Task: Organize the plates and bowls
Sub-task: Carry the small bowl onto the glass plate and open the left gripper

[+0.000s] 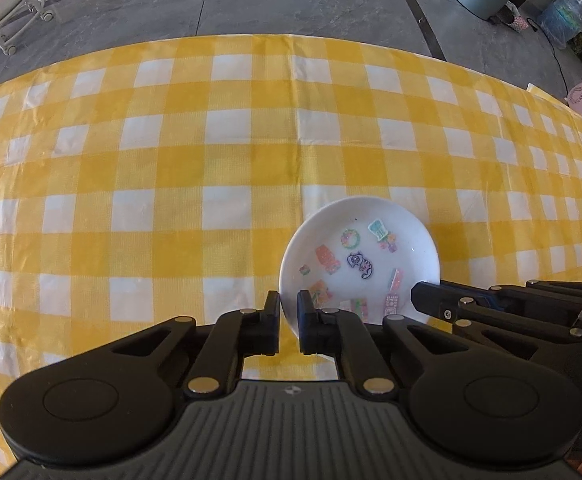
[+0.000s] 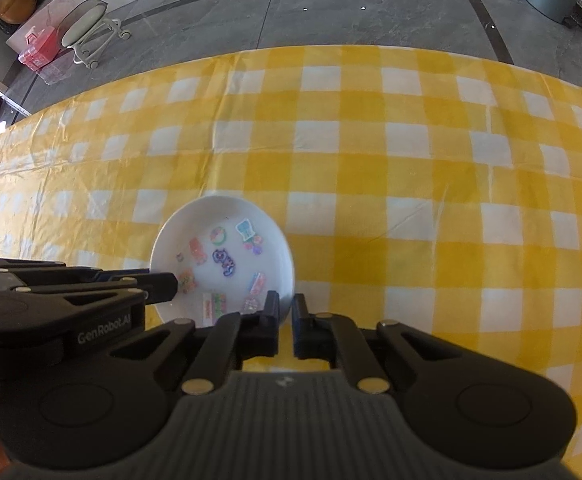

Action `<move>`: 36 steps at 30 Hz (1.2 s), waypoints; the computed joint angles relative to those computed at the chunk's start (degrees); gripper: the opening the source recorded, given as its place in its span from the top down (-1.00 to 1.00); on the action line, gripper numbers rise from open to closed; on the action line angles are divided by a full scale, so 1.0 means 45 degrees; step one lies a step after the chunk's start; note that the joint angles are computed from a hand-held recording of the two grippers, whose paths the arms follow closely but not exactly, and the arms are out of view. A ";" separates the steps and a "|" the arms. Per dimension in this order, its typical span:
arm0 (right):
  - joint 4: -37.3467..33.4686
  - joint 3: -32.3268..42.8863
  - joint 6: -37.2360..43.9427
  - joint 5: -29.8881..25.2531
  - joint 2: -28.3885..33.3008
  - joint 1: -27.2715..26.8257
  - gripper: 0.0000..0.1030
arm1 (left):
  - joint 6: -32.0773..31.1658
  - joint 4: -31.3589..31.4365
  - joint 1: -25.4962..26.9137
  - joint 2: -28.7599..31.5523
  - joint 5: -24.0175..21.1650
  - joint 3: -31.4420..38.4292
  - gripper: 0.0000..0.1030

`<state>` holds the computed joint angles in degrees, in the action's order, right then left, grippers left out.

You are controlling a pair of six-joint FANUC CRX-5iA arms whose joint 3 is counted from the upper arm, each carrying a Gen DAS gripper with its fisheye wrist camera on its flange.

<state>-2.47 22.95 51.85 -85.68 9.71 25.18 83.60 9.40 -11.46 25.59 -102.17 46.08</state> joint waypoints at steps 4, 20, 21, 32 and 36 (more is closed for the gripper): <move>0.0070 -0.0092 -0.0080 -0.0117 -0.0194 0.0155 0.96 | 0.0167 -0.0110 -0.0105 -0.0362 -0.0061 -0.0330 0.84; 0.0667 -0.2297 -0.1252 -0.0995 -0.3187 0.1038 0.99 | 0.0738 -0.0311 -0.1502 -0.2557 -0.0427 -0.2339 0.84; 0.0734 -0.2552 -0.1391 -0.1067 -0.3520 0.1126 0.99 | 0.0773 -0.0335 -0.1665 -0.2644 -0.0456 -0.2370 0.84; 0.1069 -0.4991 -0.3262 -0.2265 -0.7224 0.1472 0.98 | 0.1318 -0.0588 -0.4068 -0.3552 -0.0598 -0.2958 0.84; 0.1184 -0.5681 -0.3918 -0.2801 -0.8380 0.1748 0.98 | 0.1680 -0.0714 -0.4930 -0.3764 -0.0579 -0.3296 0.83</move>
